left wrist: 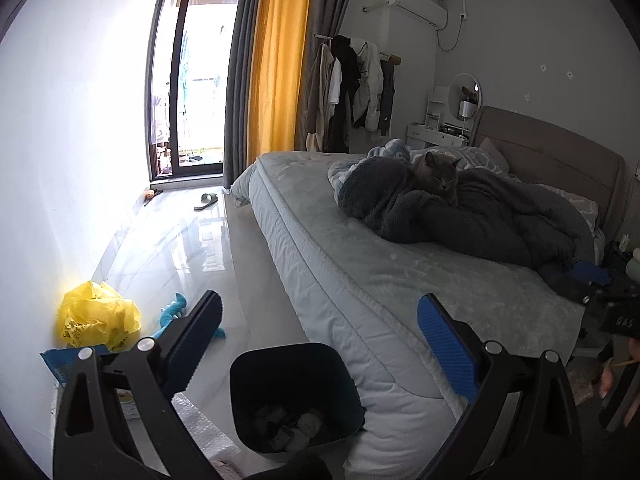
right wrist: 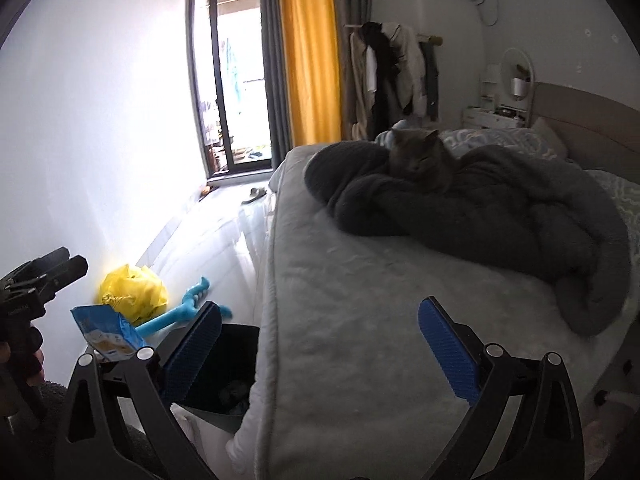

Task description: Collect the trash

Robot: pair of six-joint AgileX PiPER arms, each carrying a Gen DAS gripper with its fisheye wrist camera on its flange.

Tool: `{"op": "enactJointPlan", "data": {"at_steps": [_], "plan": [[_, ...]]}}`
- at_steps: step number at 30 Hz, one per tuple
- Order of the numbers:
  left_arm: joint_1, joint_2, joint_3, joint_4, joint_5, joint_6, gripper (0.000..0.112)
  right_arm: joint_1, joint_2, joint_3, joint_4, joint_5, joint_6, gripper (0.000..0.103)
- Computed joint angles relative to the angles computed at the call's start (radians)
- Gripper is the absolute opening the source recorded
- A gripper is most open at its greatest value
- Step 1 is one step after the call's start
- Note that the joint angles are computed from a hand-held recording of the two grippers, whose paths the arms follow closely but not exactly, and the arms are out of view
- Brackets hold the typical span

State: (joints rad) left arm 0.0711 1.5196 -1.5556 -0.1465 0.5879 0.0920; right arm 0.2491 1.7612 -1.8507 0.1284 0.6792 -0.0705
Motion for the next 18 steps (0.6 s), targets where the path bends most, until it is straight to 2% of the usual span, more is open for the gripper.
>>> {"op": "enactJointPlan", "data": {"at_steps": [4,9,12,18], "plan": [[-0.058,-0.047,0.042,0.103,-0.022,-0.054,0.099,-0.065,-0.144,0.193,0.03,-0.074,-0.045,0.1],[-0.105,-0.09,0.126,0.147,-0.049,-0.066,0.099,-0.1,-0.279,0.382,0.096,-0.192,-0.096,0.1],[-0.123,-0.119,0.164,0.164,-0.084,-0.074,0.099,-0.125,-0.277,0.387,0.172,-0.185,-0.158,0.1],[-0.172,-0.12,0.176,0.349,-0.086,-0.245,0.099,-0.17,-0.307,0.442,0.386,-0.205,-0.317,0.1]]}}
